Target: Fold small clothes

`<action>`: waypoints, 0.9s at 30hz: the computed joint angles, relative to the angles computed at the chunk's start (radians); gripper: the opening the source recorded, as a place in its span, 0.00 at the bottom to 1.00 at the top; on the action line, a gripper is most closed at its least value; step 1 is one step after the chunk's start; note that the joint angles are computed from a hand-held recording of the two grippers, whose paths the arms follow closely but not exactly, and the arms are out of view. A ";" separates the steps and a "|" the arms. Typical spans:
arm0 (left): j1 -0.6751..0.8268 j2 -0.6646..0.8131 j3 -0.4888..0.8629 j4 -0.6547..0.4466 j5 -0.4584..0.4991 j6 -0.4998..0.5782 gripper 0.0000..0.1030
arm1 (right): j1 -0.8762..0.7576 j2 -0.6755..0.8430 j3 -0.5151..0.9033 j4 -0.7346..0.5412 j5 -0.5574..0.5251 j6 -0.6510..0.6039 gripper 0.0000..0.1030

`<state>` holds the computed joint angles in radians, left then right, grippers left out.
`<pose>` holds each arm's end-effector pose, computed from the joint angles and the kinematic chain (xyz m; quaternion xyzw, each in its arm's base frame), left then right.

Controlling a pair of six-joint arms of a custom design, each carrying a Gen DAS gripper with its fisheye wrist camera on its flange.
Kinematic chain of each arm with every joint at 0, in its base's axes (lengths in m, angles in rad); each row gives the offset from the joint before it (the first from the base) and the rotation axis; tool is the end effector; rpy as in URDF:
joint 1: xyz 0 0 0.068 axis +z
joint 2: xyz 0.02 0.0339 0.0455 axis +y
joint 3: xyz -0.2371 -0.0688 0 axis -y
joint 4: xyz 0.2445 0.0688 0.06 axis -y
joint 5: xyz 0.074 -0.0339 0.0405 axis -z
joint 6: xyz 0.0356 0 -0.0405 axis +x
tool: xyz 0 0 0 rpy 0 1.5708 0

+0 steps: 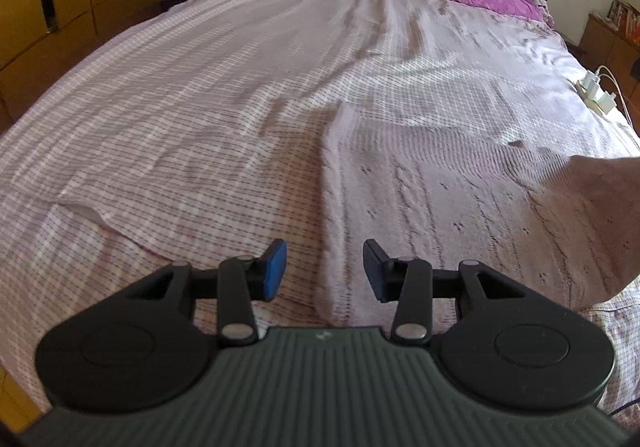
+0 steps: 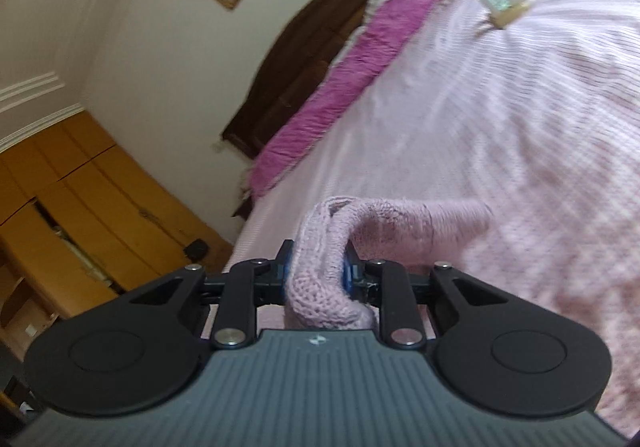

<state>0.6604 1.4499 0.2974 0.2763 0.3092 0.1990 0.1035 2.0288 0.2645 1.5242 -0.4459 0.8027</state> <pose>0.1761 0.1231 0.0669 -0.1614 0.9165 0.0085 0.3660 0.2369 0.0400 0.0495 0.1346 0.7676 0.4199 0.4652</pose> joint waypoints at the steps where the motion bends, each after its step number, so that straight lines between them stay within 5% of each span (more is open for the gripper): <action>1: 0.014 -0.006 0.001 -0.006 0.009 0.007 0.43 | 0.031 -0.033 -0.002 -0.017 0.018 0.005 0.25; 8: 0.120 -0.041 0.008 -0.048 0.066 0.056 0.43 | 0.268 -0.239 0.040 -0.194 0.171 0.026 0.24; 15: 0.224 -0.052 0.027 -0.087 0.121 0.111 0.43 | 0.484 -0.261 0.168 -0.331 0.305 0.031 0.24; 22: 0.325 -0.030 0.051 -0.108 0.183 0.182 0.43 | 0.718 -0.144 0.382 -0.490 0.434 -0.023 0.22; 27: 0.371 0.038 0.079 -0.097 0.210 0.212 0.43 | 0.863 0.056 0.654 -0.721 0.506 -0.090 0.18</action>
<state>1.0310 1.4883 0.3766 0.1797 0.5190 0.4111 0.9667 2.0845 0.9189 0.8028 0.0598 0.7123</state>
